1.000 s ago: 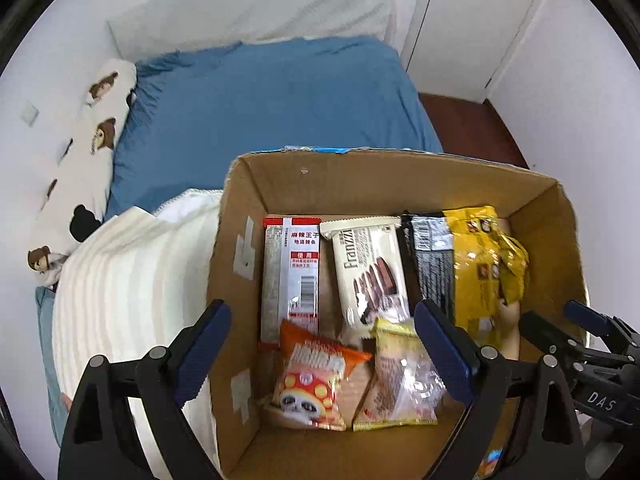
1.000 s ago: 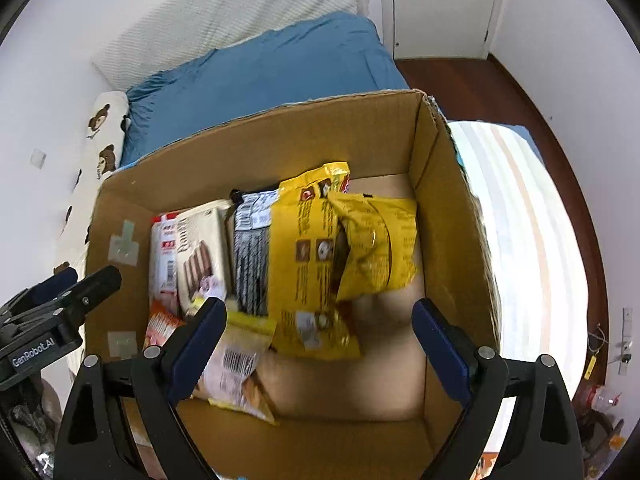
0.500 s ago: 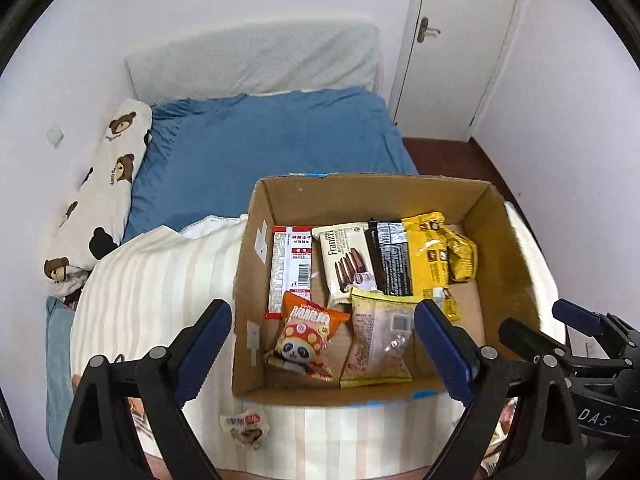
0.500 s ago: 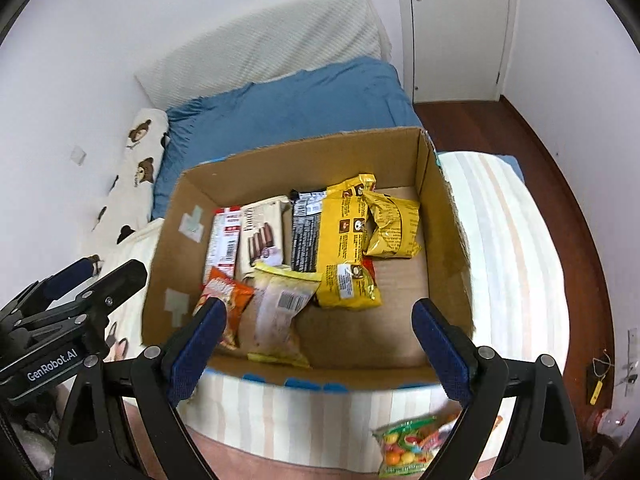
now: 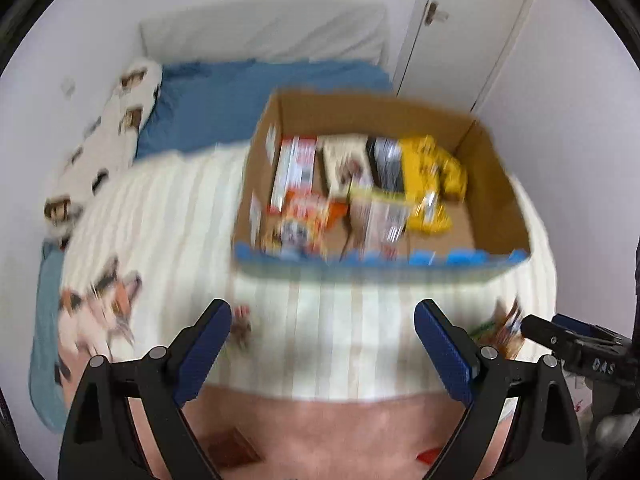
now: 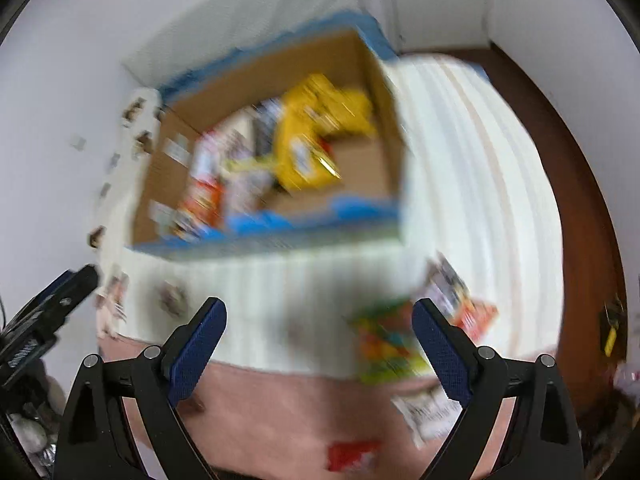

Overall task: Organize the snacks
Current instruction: 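Move both tools back over the snacks on the bed, then grasp the dark red pack with left tool while right grasps watermelon candy bag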

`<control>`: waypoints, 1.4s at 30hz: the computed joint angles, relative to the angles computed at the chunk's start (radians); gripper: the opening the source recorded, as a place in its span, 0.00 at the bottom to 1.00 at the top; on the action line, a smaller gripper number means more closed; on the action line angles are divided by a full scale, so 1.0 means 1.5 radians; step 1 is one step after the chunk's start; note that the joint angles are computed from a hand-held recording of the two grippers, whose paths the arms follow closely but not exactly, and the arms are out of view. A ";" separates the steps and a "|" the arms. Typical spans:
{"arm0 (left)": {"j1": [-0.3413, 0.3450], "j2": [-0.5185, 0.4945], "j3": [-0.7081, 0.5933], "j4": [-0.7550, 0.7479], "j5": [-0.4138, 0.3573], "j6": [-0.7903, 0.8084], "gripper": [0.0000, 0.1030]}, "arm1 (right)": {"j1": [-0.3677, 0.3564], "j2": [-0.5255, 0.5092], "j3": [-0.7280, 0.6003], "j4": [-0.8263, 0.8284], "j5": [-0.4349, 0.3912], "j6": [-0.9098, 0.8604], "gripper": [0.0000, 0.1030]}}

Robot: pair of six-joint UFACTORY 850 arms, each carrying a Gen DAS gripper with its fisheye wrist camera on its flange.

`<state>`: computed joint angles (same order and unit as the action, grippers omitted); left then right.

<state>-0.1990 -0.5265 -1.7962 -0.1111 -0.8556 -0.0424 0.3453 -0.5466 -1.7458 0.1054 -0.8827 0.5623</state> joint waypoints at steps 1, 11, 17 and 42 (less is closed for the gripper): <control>0.001 0.002 0.016 -0.003 -0.003 -0.002 0.91 | -0.002 0.005 0.027 0.002 0.024 0.025 0.93; 0.008 0.020 0.152 0.023 -0.013 -0.051 0.91 | 0.002 -0.058 0.094 0.006 0.047 0.037 0.73; 0.041 0.051 0.217 0.062 -0.005 -0.090 0.91 | 0.042 -0.048 0.114 -0.002 0.074 0.042 0.57; 0.041 0.022 0.289 0.294 -0.019 -0.026 0.91 | 0.135 -0.151 -0.033 0.112 -0.016 -0.100 0.56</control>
